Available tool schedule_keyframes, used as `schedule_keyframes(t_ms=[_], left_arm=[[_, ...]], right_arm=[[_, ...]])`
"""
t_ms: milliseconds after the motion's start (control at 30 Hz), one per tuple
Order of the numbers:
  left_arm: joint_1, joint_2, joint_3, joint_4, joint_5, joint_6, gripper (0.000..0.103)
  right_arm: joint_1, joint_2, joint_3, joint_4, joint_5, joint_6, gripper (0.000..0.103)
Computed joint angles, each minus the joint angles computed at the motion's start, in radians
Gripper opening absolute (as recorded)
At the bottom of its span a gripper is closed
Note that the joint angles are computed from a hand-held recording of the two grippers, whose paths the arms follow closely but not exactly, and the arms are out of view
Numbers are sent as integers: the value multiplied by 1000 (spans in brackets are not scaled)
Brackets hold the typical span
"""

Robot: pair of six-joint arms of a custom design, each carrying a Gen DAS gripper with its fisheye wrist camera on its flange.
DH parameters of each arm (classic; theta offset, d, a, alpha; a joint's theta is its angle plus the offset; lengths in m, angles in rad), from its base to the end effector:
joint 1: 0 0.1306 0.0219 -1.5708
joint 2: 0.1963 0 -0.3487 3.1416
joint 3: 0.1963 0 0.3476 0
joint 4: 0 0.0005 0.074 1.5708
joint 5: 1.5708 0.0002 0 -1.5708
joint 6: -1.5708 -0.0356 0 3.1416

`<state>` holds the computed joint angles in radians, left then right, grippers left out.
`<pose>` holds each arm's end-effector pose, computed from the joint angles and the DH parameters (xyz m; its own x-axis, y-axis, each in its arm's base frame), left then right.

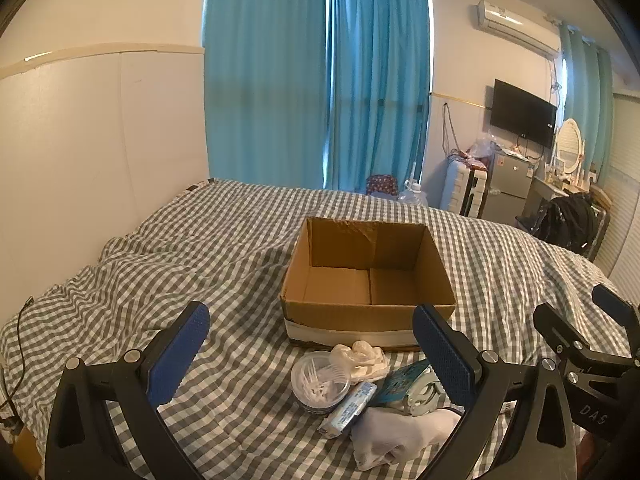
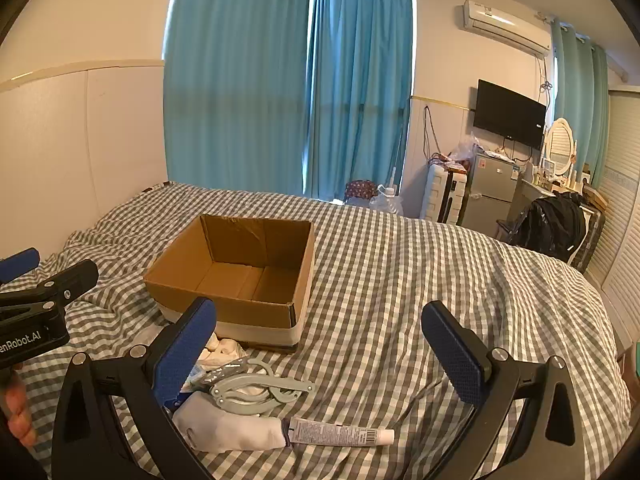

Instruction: Organize objects

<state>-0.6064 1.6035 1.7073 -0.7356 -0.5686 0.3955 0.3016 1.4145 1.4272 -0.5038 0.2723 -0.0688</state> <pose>0.4466 -0.2871 0.4446 -0.4953 -0.0516 -0.8672 -0.0733 0.9972 -0.0174 0.4602 0.1326 0.4322 -0.4533 -0.0717 -0.8884 -0.0285 0.9974 -0.0659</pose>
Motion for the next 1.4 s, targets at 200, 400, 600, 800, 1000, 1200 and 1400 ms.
schedule_keyframes(t_ms=[200,400,600,800,1000,1200,1400], left_arm=[[7,-16,-18,5,13,2,103],[-7,-26,-29,20,-18,-21,103],[1,-20,-18,9,-1,-18,103],[-2,-38,-31,0,-1,-9,103],[-19,-70,-55,14,-3,-21,103],[-37,-92,-61,-11,-11,-16,103],[-44,-116,-83,-42,-28,10,103]], right_arm=[[0,-9,-4,-5,1,6,103],[2,-13,-2,-11,0,11,103],[7,-23,-6,-13,9,17,103],[13,-47,-19,-12,11,14,103],[21,-83,-40,-21,11,1,103],[34,-122,-53,-47,28,-4,103],[53,-156,-75,-54,48,-13,103]])
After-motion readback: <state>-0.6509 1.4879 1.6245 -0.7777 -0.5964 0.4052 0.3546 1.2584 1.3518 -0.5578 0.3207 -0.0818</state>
